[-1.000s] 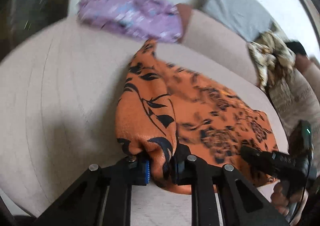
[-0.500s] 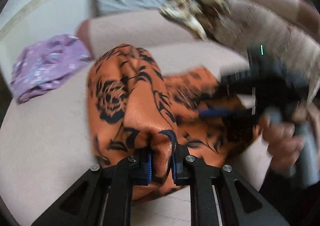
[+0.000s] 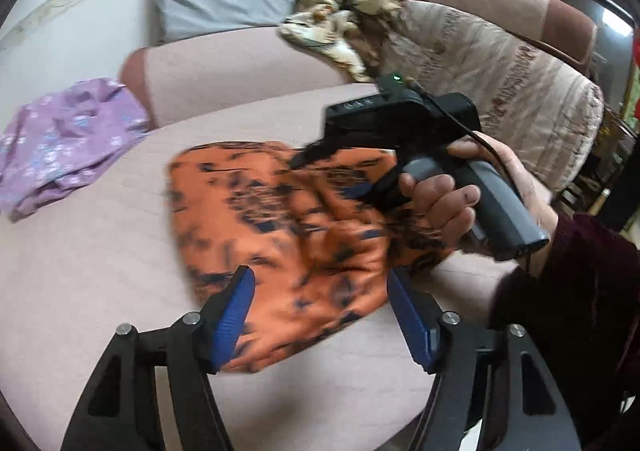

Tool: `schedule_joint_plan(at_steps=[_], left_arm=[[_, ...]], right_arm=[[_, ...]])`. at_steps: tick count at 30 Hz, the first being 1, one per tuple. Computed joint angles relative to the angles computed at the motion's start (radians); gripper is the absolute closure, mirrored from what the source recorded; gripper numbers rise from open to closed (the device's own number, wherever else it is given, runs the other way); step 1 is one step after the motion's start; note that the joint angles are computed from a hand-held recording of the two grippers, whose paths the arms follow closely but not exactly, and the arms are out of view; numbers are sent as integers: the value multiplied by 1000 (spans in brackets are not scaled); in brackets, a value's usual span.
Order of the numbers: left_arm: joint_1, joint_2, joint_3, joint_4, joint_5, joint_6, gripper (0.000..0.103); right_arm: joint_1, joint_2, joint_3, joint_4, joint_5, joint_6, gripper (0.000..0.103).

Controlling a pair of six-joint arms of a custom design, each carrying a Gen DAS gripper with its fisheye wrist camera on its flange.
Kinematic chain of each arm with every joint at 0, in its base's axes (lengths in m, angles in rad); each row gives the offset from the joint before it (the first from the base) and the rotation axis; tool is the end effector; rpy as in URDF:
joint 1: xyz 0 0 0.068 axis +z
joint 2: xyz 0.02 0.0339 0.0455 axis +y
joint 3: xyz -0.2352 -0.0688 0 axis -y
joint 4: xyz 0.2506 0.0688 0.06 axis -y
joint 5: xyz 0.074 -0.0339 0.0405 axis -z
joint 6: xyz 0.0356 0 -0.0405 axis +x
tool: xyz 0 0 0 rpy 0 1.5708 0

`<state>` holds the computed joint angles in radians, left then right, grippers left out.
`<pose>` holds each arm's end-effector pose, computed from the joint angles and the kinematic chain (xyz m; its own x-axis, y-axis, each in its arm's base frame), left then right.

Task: Fold small clothes
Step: 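Open the left gripper while the right gripper holds the fold down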

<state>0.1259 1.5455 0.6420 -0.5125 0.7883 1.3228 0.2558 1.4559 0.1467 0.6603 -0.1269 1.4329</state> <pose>0.2329 0.0040 0.0910 -0.2213 0.6609 -0.7171 0.9551 0.2953 -0.0225 0.1952 0.0557 0.0545 -0.4256 0.9043 -0.0338 0.5312 0.2799 0.7997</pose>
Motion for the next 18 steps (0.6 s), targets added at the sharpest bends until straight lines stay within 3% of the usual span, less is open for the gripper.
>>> schedule_joint_plan(at_steps=[3,7,9,10,14,18], left_arm=[[-6,71,25,153,-91,-106,34],[-12,239,128,197,-151,-225,34],[-22,292,155,194,-165,-262,34],[-29,302,151,199,-168,-269,34],[-59,252,94,218,-163,-246,34],[-108,134,35,140,-114,-246,34]], right_arm=[[-17,78,84,-27,-32,-37,34],[8,123,197,-137,28,-74,33],[29,147,256,-220,77,-110,50],[41,150,290,-274,110,-143,78],[95,45,284,-383,217,-186,88],[149,-275,181,-511,382,-190,88]])
